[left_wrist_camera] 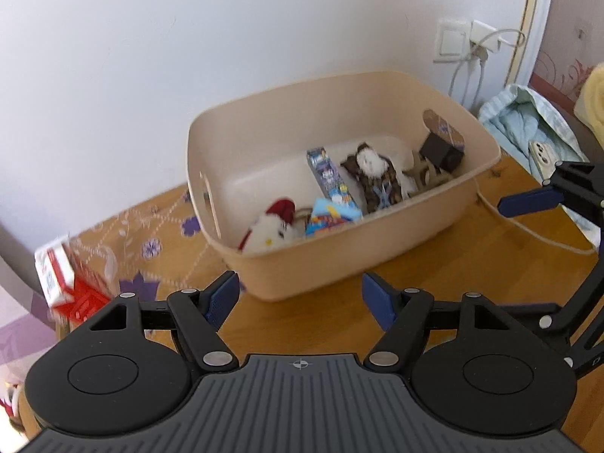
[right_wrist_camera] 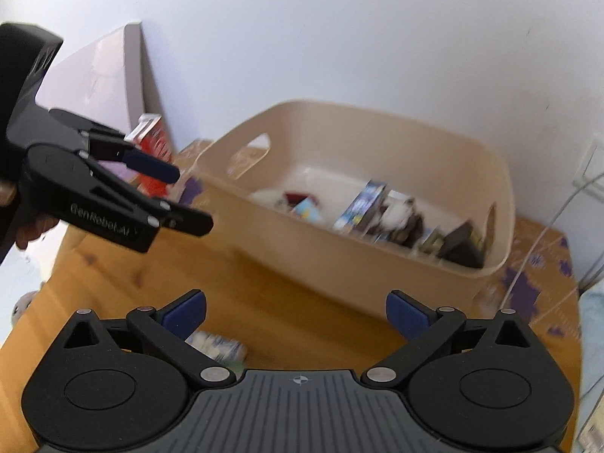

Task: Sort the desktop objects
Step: 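Move both tools back to the tea packet and green scrunchie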

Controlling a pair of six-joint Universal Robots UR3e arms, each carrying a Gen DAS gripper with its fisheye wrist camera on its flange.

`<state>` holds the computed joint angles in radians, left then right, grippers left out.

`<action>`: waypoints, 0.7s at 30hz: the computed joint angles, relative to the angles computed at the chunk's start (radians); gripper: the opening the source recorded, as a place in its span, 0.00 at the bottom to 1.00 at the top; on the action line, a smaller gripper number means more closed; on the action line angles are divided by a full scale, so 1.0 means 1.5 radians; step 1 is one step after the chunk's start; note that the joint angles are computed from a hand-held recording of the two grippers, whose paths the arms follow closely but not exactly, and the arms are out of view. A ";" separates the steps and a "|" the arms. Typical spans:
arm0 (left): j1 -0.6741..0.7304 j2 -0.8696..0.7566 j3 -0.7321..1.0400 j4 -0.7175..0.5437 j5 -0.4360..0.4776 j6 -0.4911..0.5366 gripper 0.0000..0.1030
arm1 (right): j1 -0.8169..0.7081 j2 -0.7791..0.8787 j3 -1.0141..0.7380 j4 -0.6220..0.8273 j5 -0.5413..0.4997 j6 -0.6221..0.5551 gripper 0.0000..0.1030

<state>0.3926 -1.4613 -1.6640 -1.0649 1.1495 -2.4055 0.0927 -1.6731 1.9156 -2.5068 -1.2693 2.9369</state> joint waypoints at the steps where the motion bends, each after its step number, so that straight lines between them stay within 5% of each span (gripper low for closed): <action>1: 0.008 0.010 -0.011 -0.007 -0.002 0.014 0.71 | 0.007 -0.002 0.011 -0.003 0.001 0.000 1.00; 11: 0.065 0.088 -0.110 -0.063 -0.001 0.219 0.71 | 0.079 -0.002 0.094 -0.041 -0.012 0.017 1.00; 21: 0.027 0.087 -0.123 -0.146 0.028 0.346 0.71 | 0.104 0.021 0.125 -0.056 -0.038 0.042 1.00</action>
